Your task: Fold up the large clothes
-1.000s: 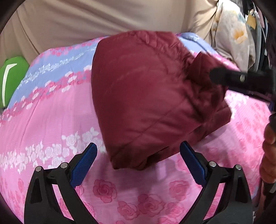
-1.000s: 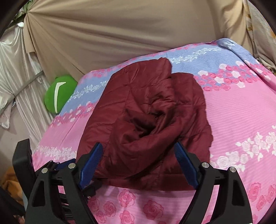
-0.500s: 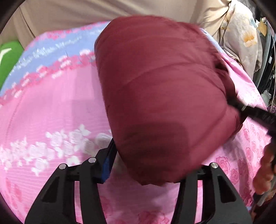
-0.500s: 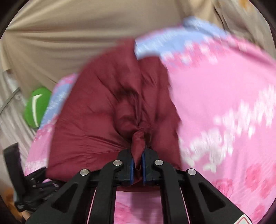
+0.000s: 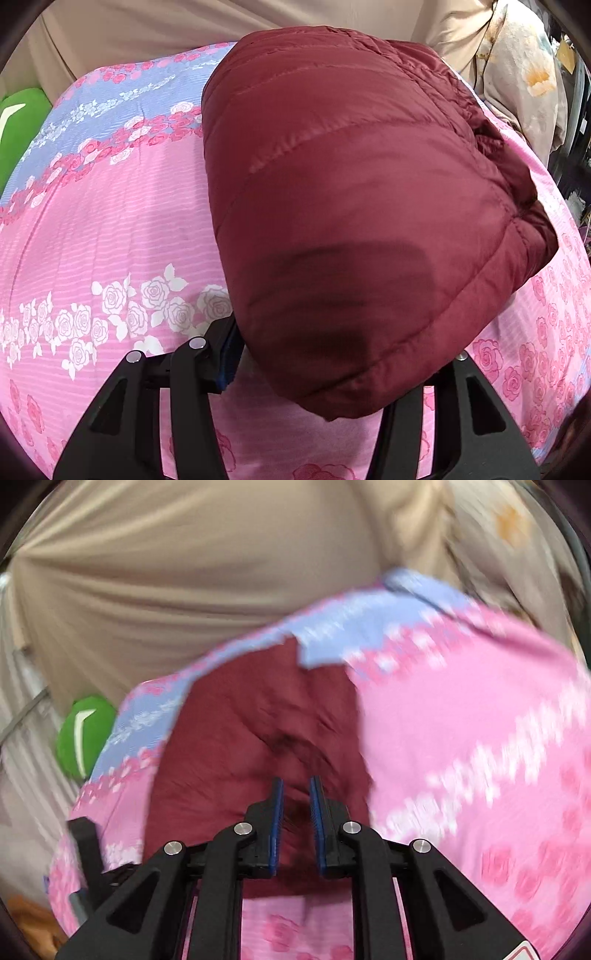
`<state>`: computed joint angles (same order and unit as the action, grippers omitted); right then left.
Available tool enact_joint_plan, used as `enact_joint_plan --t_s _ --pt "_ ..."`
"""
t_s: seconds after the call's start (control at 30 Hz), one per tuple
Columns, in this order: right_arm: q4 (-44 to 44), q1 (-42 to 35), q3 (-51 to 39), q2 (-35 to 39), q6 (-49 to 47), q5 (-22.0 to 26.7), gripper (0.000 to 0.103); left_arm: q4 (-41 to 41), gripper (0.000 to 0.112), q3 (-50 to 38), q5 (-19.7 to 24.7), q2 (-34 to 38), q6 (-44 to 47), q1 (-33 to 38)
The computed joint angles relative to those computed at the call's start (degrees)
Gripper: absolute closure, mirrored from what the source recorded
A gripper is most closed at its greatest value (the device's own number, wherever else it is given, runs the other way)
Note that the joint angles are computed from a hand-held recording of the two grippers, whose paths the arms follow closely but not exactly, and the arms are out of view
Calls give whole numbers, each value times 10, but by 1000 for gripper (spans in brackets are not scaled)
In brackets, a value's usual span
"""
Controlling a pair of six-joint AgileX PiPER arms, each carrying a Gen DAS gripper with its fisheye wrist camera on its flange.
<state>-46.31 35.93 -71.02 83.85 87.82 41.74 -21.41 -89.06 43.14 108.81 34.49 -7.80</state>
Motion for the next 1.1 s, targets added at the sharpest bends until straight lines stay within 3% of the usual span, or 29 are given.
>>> enact_joint_plan --t_s 0.13,0.3,0.37,0.5,0.73,0.83,0.97,1.1 --pt "11 4 -116 74 -104 53 90 -1 63 -3 1 2 1 2" --pt "75 -24 -106 126 -137 58 93 -1 63 1 0 -2 3 3" --pt "113 -55 -36 114 -129 -2 100 -3 62 2 -1 -2 7 3" --pt "138 -87 41 89 -112 -86 102 4 60 11 -16 -5 10 -2" --pt "107 -69 21 106 -88 -57 102 3 60 15 -12 -11 5 1" --pt "108 -74 28 103 -87 -69 102 -24 64 28 7 -38 27 13" --pt "105 -66 22 105 -81 -54 102 -123 64 39 47 -109 111 47" --pt "103 -65 23 104 -74 -55 102 -124 64 -39 105 -74 74 45"
